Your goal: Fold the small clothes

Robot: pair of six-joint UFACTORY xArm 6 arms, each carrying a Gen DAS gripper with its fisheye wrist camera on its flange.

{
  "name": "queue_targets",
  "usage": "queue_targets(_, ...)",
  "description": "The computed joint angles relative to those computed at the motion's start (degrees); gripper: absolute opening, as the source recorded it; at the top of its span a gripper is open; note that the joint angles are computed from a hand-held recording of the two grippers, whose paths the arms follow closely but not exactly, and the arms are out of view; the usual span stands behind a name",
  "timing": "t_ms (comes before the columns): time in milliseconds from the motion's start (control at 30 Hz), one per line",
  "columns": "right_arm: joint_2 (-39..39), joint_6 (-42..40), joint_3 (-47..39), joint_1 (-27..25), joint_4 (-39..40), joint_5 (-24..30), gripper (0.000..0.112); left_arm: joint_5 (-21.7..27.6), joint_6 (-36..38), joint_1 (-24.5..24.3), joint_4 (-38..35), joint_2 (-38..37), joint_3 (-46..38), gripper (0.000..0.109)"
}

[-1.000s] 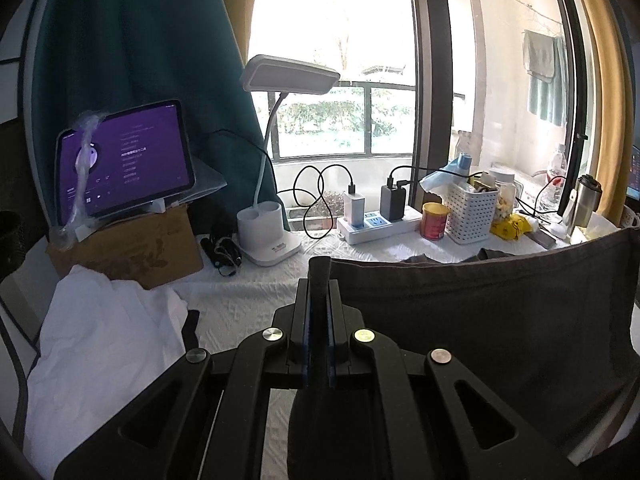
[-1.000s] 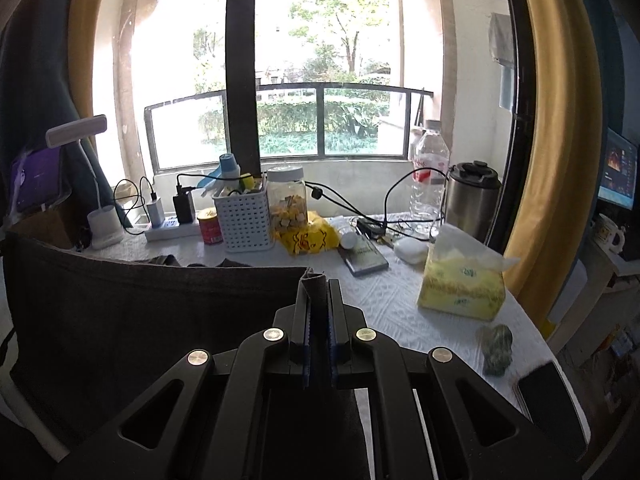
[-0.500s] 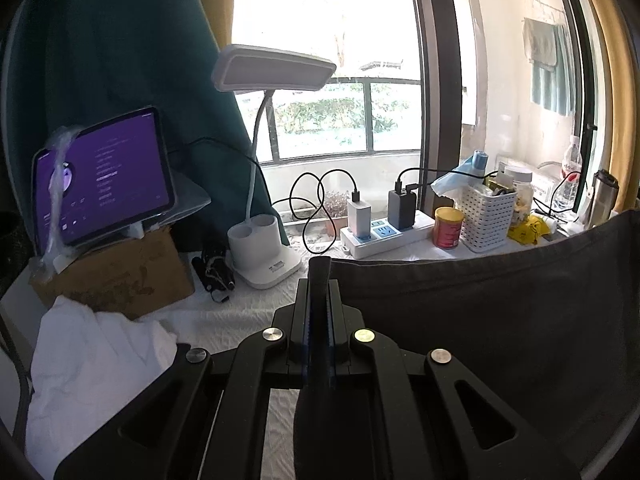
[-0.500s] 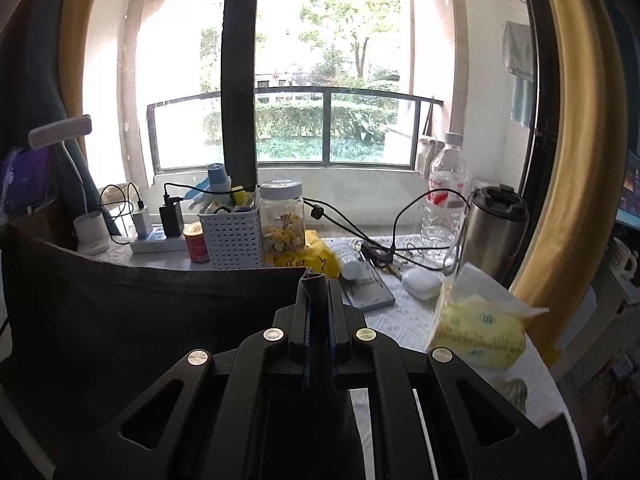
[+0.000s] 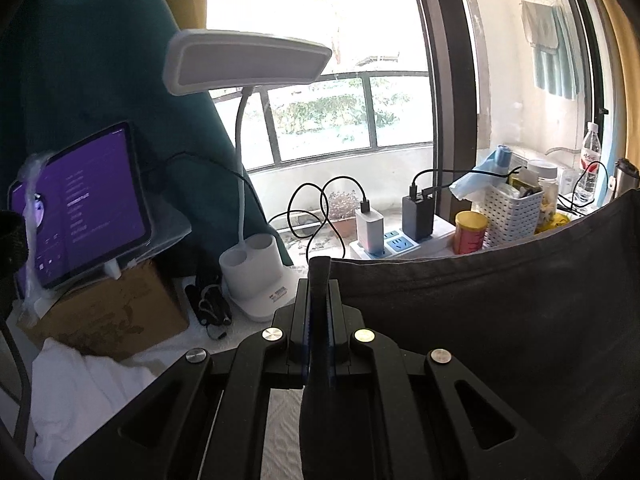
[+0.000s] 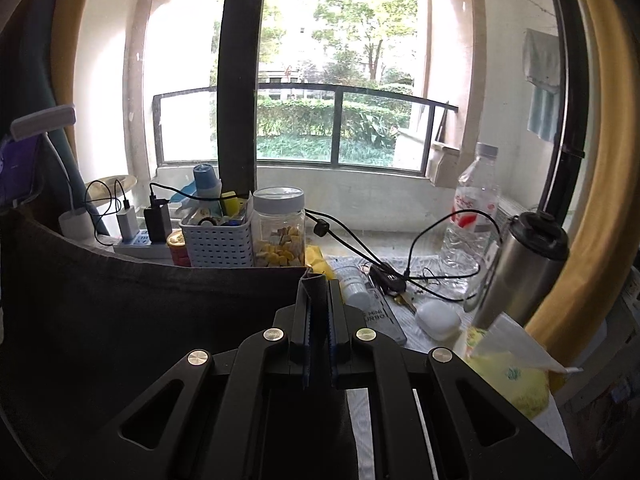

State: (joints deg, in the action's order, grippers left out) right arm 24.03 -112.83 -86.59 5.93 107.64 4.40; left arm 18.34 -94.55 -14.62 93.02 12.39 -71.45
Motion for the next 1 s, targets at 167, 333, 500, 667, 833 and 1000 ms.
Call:
queue_targets(167, 4.06, 8.95, -3.42, -0.08, -9.38, 0.54, 0.008, -0.44, 2.14, 0.57, -1.19, 4.32, -4.83, 0.005)
queue_targets(333, 9.4, 21.6, -7.97, -0.41, -22.15, 0.91, 0.008, -0.79, 6.86, 1.03, -4.72, 8.99, -9.44, 0.005)
queue_targets(500, 14.59, 32.7, -12.06, -0.57, -33.93, 0.83, 0.008, -1.26, 10.59, 1.93, -8.69, 13.51, -13.18, 0.005)
queue_targets(667, 18.15, 43.29, -13.87, -0.84, -44.42, 0.34, 0.008, -1.78, 15.16, 2.34, -13.65, 18.4, -17.02, 0.005)
queue_targets(833, 20.1, 55.2, -12.57, -0.33, -58.95, -3.57, 0.008, -1.51, 21.99, 2.14, -21.31, 22.02, -19.3, 0.005)
queue_targets(1000, 22.85, 69.99, -13.93, -1.9, -73.46, -2.27, 0.008, -0.22, 26.33, 2.02, -25.9, 24.28, -20.72, 0.005)
